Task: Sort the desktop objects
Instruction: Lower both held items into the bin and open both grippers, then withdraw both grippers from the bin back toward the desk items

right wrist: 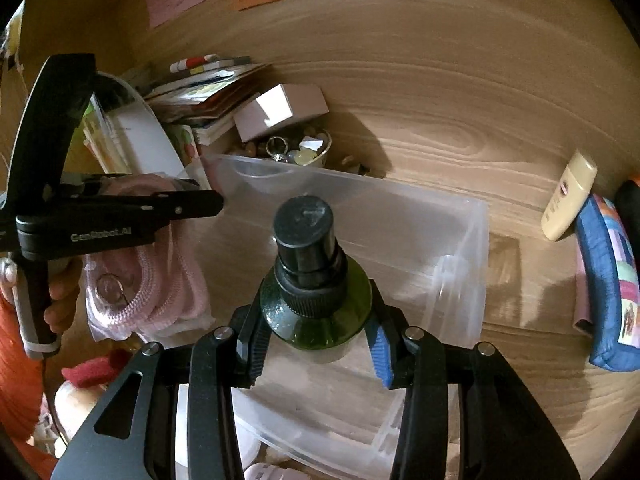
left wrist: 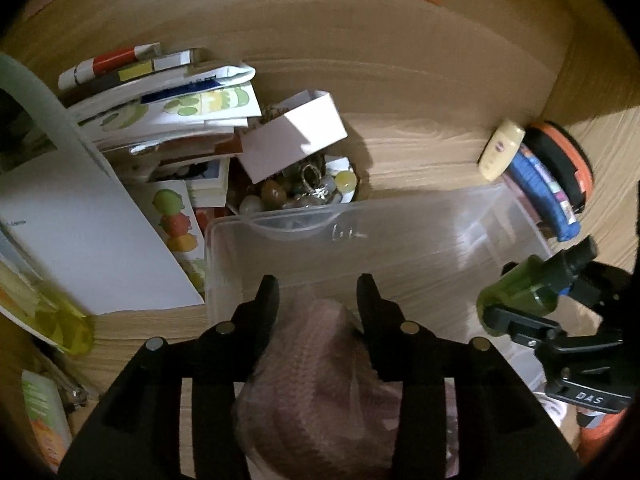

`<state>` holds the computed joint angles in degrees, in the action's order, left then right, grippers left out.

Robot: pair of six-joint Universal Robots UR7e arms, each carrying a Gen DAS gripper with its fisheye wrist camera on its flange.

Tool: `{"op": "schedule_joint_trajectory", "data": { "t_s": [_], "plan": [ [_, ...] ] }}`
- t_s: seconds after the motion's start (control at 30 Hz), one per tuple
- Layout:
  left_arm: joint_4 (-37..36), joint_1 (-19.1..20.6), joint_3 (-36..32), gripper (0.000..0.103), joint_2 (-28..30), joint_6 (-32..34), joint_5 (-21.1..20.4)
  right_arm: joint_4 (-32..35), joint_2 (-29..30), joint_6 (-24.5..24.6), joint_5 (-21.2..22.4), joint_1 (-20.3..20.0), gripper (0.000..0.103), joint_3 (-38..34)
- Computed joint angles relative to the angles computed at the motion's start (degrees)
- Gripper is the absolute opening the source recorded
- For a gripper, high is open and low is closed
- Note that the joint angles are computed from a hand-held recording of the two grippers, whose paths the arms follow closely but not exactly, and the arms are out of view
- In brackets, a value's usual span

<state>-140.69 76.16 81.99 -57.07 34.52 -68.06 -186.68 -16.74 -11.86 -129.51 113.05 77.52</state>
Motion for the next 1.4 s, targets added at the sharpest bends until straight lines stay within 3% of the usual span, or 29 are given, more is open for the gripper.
{"op": "schedule_joint_trajectory", "data": {
  "t_s": [0.3,0.67,0.93,1.0,1.1,1.23,1.4],
  "plan": [
    [-7.1,-1.03,4.42,0.061,-0.68,5.27,3.31,-1.91,0.92,-2.39,-1.07,0.11,0.04,-0.2],
    [-14.9,-2.16,9.54,0.072,-3.33,7.96,4.76,-4.46,1.45,-3.74,-1.13,0.33,0.04,0.04],
    [-16.56,-2.2,12.15,0.077,-6.89,6.63,3.2,-10.24,1.79,-6.98,-2.77,1.71,0.063,0.12],
    [-16.03,-1.93,12.34,0.084,-8.29,6.07,2.16,-12.44,1.99,-8.79,-3.74,2.5,0.068,0.0],
    [-18.03,-1.83,13.66,0.088,-10.33,6.26,0.97,-16.72,2.28,-11.7,-5.35,3.83,0.082,-0.09],
    [-18.98,-1.29,14.83,0.093,-13.31,6.07,-0.93,-21.14,2.32,-14.46,-7.24,5.6,0.083,0.29],
    [-20.91,-0.06,16.86,0.095,-16.41,7.34,-2.15,-23.28,1.49,-13.63,-7.98,6.83,0.084,2.77]
  ]
}}
